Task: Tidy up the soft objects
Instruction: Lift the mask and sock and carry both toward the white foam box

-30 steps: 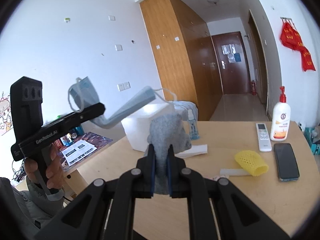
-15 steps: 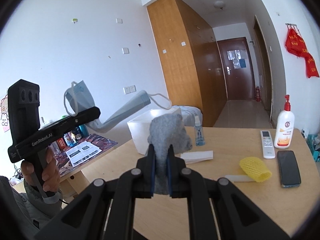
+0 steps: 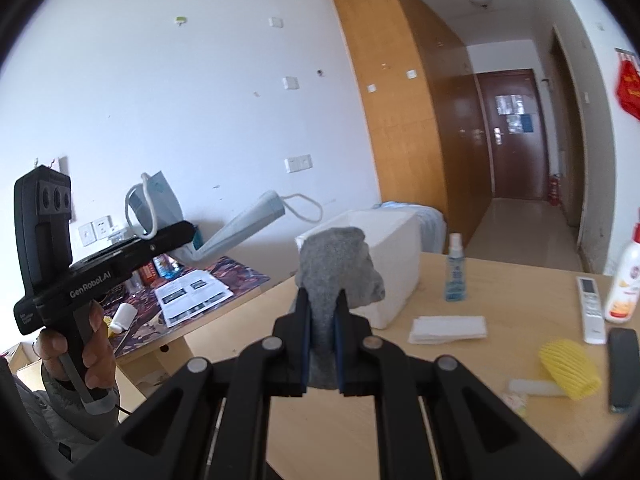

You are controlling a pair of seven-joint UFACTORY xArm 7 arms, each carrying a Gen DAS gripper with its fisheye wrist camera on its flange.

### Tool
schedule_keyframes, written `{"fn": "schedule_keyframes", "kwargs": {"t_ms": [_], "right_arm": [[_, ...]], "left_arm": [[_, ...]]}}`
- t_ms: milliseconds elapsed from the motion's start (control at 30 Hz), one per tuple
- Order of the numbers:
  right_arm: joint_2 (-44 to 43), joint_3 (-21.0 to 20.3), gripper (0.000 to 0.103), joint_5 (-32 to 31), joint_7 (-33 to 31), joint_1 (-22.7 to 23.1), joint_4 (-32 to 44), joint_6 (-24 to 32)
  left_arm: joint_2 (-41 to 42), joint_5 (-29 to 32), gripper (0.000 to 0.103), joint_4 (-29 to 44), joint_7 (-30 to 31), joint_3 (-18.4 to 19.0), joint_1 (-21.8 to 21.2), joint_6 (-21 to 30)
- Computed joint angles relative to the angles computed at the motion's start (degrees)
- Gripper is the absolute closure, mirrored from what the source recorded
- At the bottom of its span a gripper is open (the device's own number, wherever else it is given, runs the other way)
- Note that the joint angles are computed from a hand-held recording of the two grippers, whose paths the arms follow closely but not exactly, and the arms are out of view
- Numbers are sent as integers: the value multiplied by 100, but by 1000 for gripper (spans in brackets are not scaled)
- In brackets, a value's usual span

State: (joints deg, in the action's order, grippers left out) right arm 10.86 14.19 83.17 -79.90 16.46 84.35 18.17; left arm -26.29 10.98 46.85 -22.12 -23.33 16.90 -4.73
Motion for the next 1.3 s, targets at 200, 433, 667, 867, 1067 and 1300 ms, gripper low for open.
{"fn": "schedule_keyframes", "kwargs": {"t_ms": [200,433,667,867,1067,1300], "right_arm": [[383,149,90,-575,406,102,439,-90],[704,429,90,-1189,946,108,808,-387],[931,700,90,-1819,1460,80,1011,-787],[1119,860,90,-2541,2036,43,1190,-1008],[1406,656,90,-3641,3039,241,1547,-1036],[1873,120,90,-4928,4341,644,2249,-949]], "left_arm": [[-252,44,90,-170,-310,-386,797,-3],[-181,107,90,-201,-365,-351,951,-11],[-72,137,90,-131,-355,-441,1176,-114],[224,121,90,13,-148,-308,1011,-212],[563,-6,90,206,139,-75,784,-313],[1123,-33,90,695,405,-10,734,-249]]}}
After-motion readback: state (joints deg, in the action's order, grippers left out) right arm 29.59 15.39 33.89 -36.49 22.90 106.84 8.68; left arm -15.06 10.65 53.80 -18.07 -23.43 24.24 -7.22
